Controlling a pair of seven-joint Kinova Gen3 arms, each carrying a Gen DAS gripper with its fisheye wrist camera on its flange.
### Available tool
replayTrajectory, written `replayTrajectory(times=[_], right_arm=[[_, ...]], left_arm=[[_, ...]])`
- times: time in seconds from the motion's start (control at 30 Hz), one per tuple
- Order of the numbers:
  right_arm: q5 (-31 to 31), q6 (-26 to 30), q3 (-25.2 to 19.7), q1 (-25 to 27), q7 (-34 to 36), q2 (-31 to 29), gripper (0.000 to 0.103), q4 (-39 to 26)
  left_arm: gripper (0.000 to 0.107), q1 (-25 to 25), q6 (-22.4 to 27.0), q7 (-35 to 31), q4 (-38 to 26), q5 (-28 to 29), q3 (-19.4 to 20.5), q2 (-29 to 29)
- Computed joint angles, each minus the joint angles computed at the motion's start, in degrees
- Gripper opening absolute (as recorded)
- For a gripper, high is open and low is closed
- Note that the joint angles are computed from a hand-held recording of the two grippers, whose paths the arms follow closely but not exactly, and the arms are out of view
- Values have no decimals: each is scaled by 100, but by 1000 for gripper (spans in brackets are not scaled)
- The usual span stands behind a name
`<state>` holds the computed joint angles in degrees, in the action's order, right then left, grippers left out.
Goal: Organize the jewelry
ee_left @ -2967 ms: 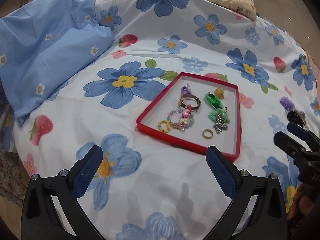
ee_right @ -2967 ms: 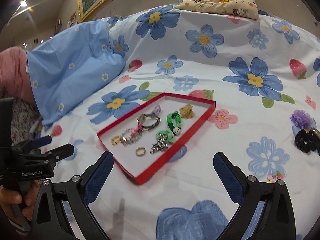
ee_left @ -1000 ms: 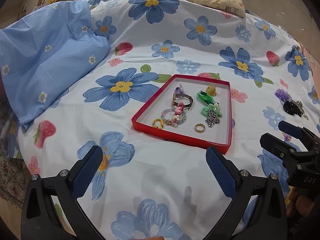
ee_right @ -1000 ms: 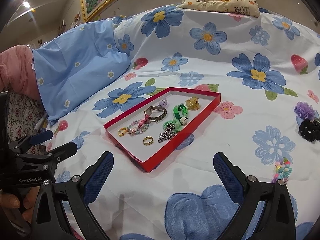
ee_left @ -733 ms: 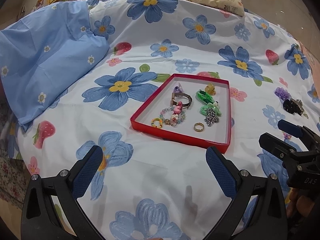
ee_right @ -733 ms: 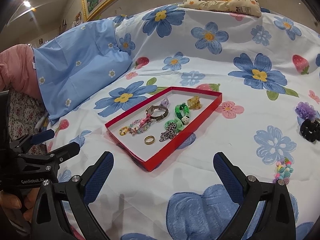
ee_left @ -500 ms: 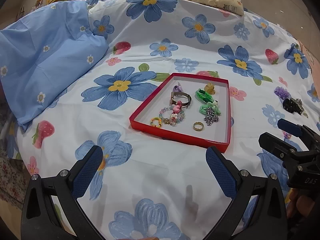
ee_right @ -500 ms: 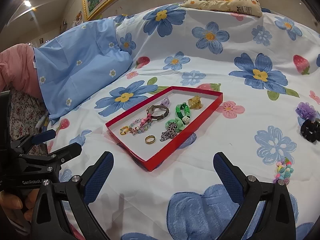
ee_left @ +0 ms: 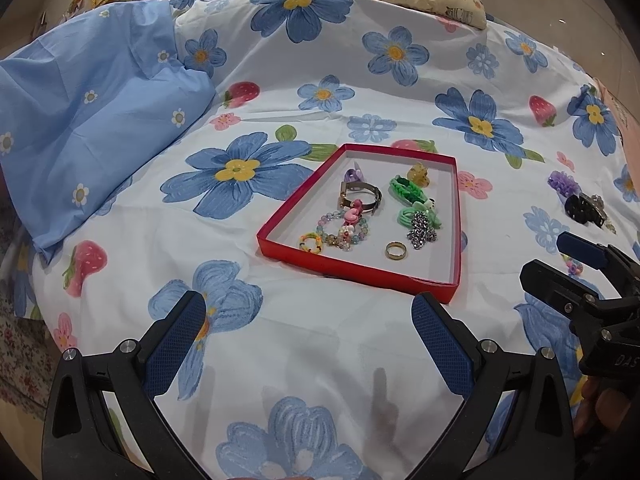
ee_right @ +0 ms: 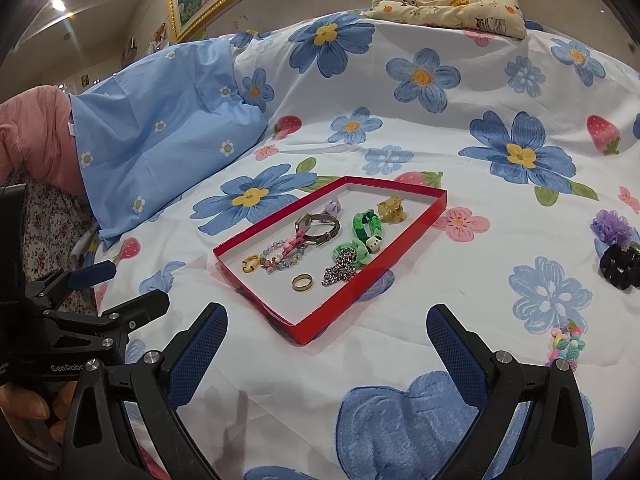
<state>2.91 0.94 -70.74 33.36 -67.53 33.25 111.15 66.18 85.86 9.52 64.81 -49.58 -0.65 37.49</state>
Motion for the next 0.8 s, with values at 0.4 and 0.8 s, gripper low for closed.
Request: replayTrajectory(times=[0.4, 0.8], right_arm=[[0, 8, -28, 32, 3, -12, 101, 8], [-36, 49, 9, 18, 44, 19, 101, -22]], left_arm=[[103, -17, -8, -18, 31, 23, 4, 23], [103, -72, -104, -89, 96, 30, 11, 3]])
